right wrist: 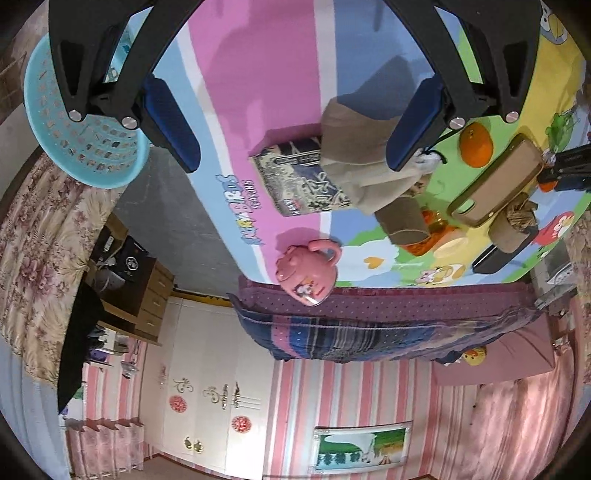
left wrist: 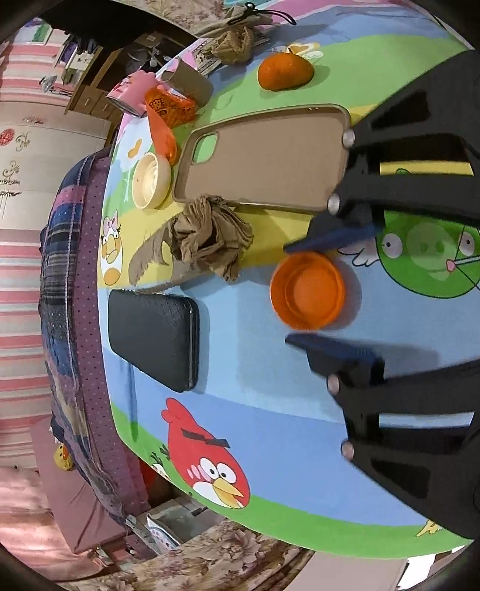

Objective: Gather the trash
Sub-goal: 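Grasp the orange lid with the left tool while the right tool grasps the beige cloth, then carry the lid and cloth to the wastebasket and open both tools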

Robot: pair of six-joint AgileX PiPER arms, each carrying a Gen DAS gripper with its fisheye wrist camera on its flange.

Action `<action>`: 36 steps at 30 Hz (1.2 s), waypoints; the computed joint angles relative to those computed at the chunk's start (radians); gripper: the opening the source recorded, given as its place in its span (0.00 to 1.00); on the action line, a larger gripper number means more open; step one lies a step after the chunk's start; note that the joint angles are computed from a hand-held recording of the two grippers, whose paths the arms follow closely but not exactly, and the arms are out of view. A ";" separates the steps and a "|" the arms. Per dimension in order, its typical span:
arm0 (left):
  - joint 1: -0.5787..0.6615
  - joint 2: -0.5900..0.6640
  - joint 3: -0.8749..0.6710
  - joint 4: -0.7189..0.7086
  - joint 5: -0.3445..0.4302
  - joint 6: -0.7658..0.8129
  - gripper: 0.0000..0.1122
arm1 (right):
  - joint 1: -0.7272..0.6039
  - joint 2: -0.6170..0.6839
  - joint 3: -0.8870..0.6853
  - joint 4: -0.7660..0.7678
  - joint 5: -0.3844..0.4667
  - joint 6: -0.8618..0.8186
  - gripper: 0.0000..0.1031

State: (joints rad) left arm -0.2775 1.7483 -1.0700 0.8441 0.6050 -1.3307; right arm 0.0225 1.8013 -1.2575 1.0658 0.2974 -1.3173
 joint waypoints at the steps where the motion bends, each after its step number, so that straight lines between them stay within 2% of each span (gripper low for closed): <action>1: 0.002 0.000 -0.006 -0.012 0.004 0.009 0.35 | 0.001 0.004 -0.003 0.001 0.015 0.001 0.95; 11: 0.001 -0.039 -0.028 0.023 0.064 -0.060 0.35 | 0.056 -0.014 0.018 0.070 0.044 -0.064 0.95; 17: -0.042 -0.049 -0.051 0.049 0.089 -0.075 0.35 | 0.131 0.022 0.000 -0.146 -0.007 0.113 0.93; 18: -0.048 -0.050 -0.053 0.055 0.093 -0.076 0.35 | 0.131 0.032 -0.011 -0.177 0.002 0.146 0.85; 19: -0.056 -0.052 -0.054 0.066 0.098 -0.082 0.35 | 0.122 0.047 -0.034 -0.216 0.032 0.190 0.73; 20: -0.061 -0.053 -0.054 0.071 0.100 -0.084 0.35 | 0.111 0.059 -0.051 -0.236 0.063 0.214 0.66; 22: -0.068 -0.055 -0.055 0.080 0.106 -0.086 0.35 | 0.087 0.074 -0.071 -0.228 0.107 0.207 0.47; 25: -0.068 -0.060 -0.054 0.087 0.109 -0.097 0.35 | 0.055 0.081 -0.092 -0.213 0.149 0.192 0.32; 29: -0.073 -0.068 -0.049 0.101 0.113 -0.117 0.35 | 0.007 0.076 -0.114 -0.162 0.204 0.173 0.31; 36: -0.091 -0.061 -0.062 0.116 0.133 -0.120 0.35 | -0.021 0.104 -0.146 -0.207 0.209 0.185 0.21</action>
State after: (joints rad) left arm -0.3681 1.6874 -1.1323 0.9603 0.7382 -1.4503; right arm 0.0014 1.9050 -1.4040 0.8588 0.5061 -1.1323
